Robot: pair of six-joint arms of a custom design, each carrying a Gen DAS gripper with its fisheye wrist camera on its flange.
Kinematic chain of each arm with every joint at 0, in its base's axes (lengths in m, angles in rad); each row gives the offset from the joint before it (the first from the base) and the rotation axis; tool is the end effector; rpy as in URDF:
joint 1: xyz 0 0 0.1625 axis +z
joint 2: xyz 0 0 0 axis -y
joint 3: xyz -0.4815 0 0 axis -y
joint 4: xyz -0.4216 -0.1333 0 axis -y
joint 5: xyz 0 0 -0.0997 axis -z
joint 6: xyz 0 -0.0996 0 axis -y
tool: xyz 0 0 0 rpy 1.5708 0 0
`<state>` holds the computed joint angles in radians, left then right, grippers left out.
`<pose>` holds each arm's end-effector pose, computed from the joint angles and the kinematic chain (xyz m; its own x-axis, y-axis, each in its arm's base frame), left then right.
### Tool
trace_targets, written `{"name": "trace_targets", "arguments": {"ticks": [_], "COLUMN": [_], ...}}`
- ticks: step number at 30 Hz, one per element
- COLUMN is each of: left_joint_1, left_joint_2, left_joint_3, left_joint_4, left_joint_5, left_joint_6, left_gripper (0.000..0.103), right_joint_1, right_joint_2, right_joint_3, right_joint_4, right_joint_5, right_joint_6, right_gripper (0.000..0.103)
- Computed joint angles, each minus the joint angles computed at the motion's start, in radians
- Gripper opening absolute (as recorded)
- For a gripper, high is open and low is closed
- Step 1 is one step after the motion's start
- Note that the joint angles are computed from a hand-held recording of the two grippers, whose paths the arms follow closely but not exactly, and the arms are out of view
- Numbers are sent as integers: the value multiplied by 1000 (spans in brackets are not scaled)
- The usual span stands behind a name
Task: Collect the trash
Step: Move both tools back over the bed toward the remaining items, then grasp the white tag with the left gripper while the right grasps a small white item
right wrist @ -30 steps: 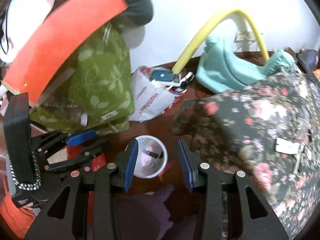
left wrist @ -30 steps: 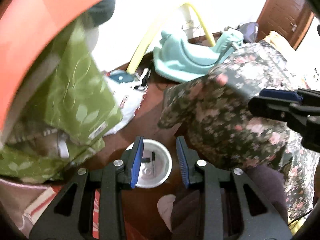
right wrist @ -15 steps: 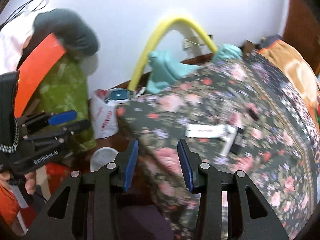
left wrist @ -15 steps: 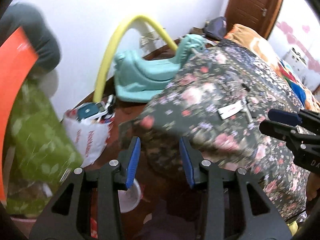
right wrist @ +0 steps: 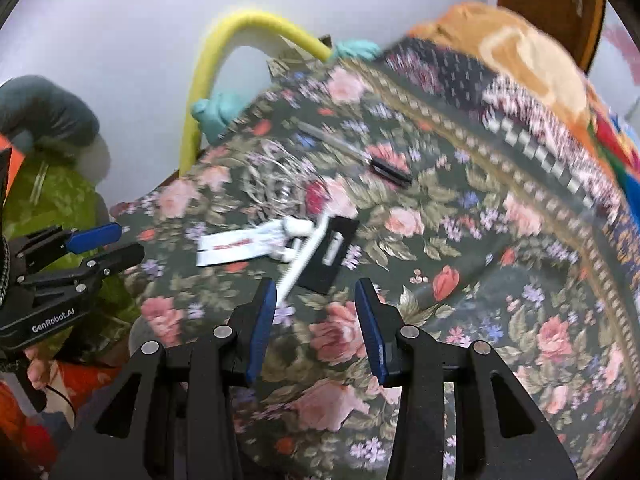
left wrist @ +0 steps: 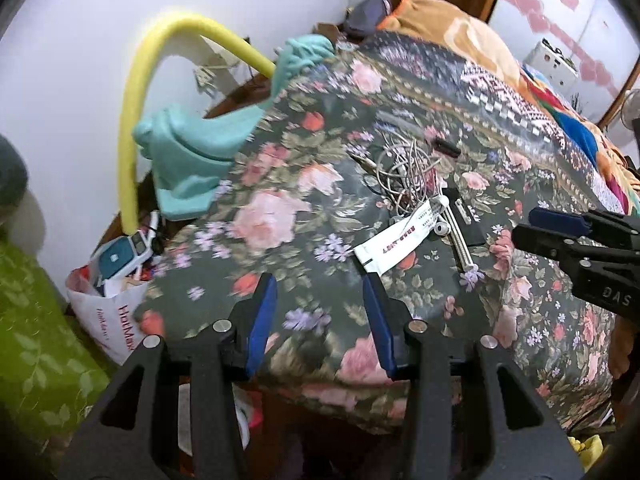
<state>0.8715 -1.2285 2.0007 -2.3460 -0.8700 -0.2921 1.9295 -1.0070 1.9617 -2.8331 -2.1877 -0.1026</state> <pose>-0.2116 -0.5584 0.2461 -0.7467 0.2493 -0.6166 0.4476 0.8741 -0.1886 0.2887 -0.5545 0.1782 -0.7866 -0.2131 0.5795 -0.4173 0.8752 -0.2447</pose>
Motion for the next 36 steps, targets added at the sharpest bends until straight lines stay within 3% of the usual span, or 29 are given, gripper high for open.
{"name": "trace_targets", "arguments": {"ticks": [6, 16, 19, 20, 22, 25, 29, 36], "left_joint_1": [41, 68, 82, 78, 69, 48, 30, 28], "left_joint_2": [71, 162, 151, 146, 137, 125, 128, 142], "left_joint_3": [-52, -113, -110, -99, -85, -57, -38, -55], "left_joint_4": [-38, -74, -56, -61, -51, -44, -68, -55], "left_joint_5": [-59, -128, -200, -198, -201, -193, -172, -194], "left_joint_6": [69, 184, 172, 175, 182, 196, 206, 169], "left_gripper": [44, 44, 44, 44, 44, 39, 34, 30], "right_joint_1": [-59, -69, -74, -78, -76, -83, -74, -72], "right_joint_2": [36, 88, 92, 89, 94, 70, 52, -1], "right_joint_3": [-31, -42, -39, -35, -36, -28, 1, 49], "right_joint_4": [17, -85, -114, -122, -134, -104, -126, -123], "right_joint_5": [39, 38, 59, 71, 51, 88, 72, 66], "right_joint_6": [27, -51, -73, -73, -82, -74, -88, -22], "right_gripper": [37, 38, 37, 35, 18, 15, 12, 12]}}
